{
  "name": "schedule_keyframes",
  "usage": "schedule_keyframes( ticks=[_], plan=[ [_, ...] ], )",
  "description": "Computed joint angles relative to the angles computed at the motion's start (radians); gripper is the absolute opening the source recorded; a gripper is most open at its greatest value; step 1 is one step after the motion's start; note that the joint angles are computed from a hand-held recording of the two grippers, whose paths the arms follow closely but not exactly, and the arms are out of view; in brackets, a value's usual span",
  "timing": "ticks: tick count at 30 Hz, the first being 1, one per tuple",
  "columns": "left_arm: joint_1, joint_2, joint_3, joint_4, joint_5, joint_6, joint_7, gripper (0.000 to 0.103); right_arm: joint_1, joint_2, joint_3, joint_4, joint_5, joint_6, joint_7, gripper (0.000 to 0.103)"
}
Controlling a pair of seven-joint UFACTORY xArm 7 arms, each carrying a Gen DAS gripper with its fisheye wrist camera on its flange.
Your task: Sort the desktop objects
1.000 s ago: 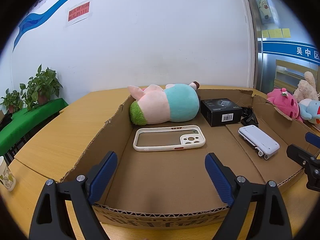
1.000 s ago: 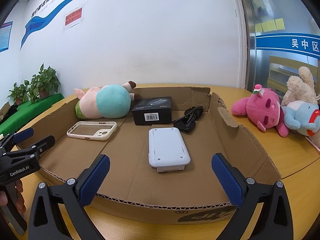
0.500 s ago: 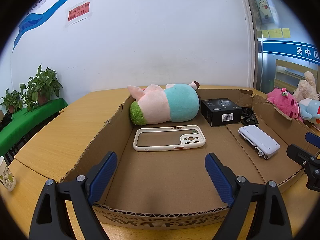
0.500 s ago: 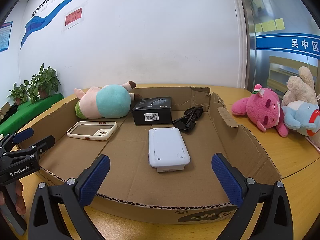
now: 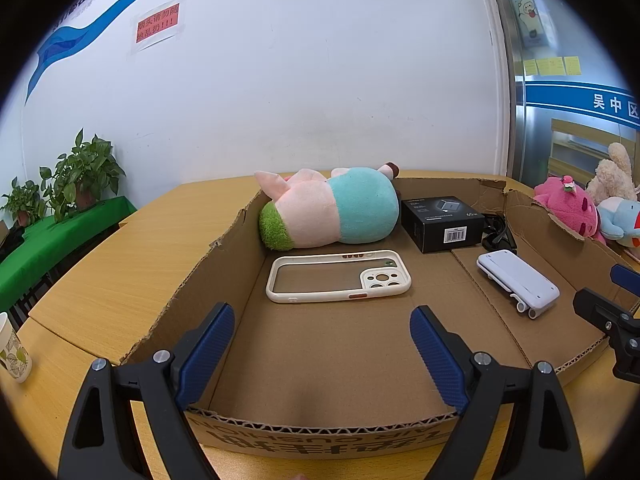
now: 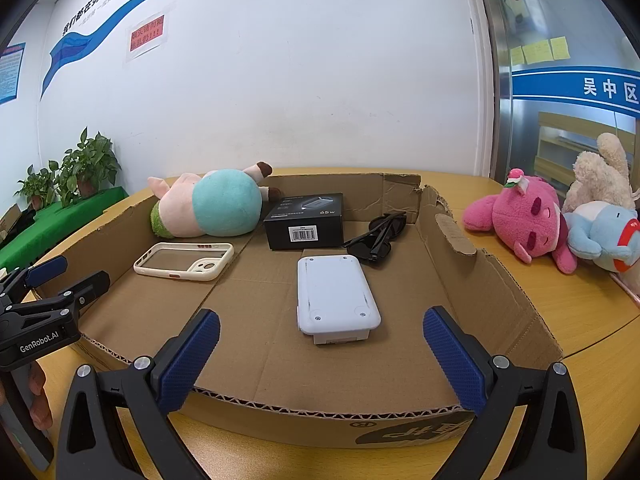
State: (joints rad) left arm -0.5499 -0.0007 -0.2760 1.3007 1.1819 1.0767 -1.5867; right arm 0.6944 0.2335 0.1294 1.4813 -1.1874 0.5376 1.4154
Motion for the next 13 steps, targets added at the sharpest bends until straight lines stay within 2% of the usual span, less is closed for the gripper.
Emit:
schedule_keyframes(
  ticks=[13],
  plan=[
    [0.001, -0.001, 0.000, -0.002, 0.000, -0.003, 0.001, 0.090, 0.000, -0.002, 0.000, -0.002, 0.001, 0.001, -0.001, 0.103]
  ],
)
